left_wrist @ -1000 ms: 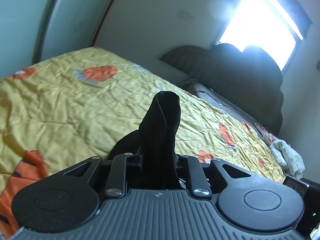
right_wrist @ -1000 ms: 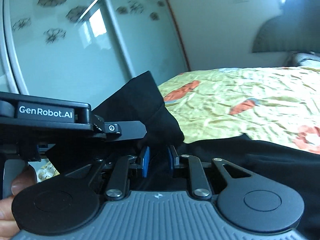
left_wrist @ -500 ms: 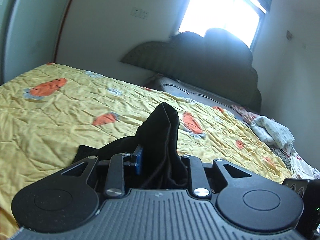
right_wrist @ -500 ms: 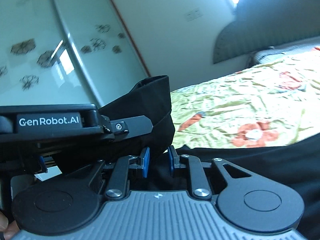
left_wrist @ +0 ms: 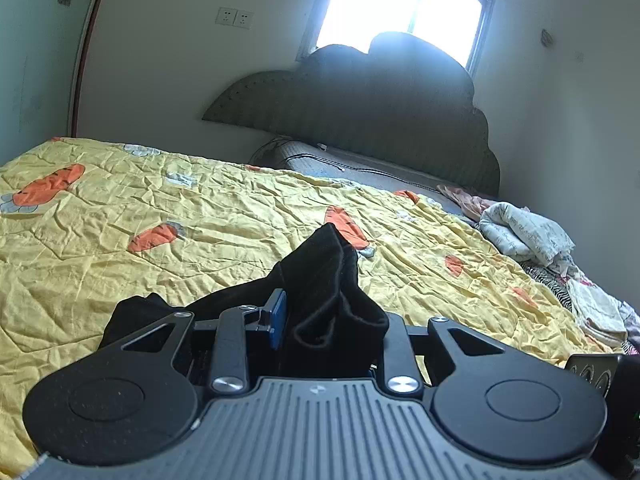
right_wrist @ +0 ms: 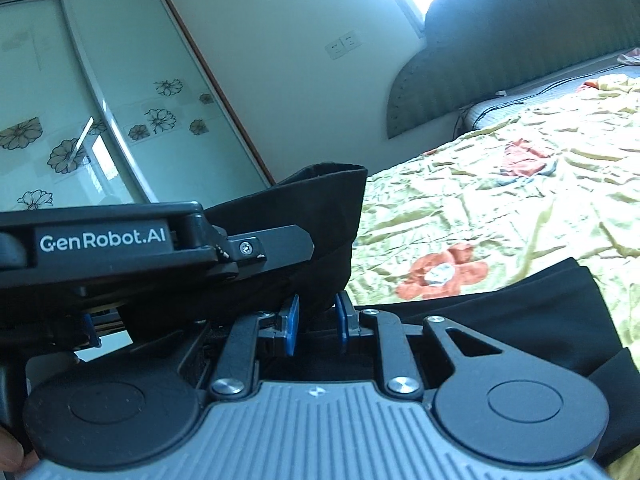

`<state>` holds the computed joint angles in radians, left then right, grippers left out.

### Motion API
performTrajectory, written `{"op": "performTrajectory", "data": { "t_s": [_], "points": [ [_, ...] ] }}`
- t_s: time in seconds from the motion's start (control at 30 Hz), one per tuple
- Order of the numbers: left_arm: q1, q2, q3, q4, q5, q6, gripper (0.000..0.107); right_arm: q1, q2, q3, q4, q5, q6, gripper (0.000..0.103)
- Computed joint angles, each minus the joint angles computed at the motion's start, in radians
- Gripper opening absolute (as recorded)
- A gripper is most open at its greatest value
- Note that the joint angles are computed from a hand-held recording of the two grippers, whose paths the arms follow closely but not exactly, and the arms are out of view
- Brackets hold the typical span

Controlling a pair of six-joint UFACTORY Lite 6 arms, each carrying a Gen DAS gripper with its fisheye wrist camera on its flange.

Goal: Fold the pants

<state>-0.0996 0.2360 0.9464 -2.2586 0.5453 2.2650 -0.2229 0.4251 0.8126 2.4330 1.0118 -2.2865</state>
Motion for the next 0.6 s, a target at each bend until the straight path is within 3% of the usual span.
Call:
{"op": "performTrajectory", "data": {
  "t_s": [0.6],
  "points": [
    [-0.194,0.056,0.034,-0.216,-0.064,0.203,0.035,-0.138,-0.003,-0.038,-0.061,0.018,0.012,0.019]
  ]
}}
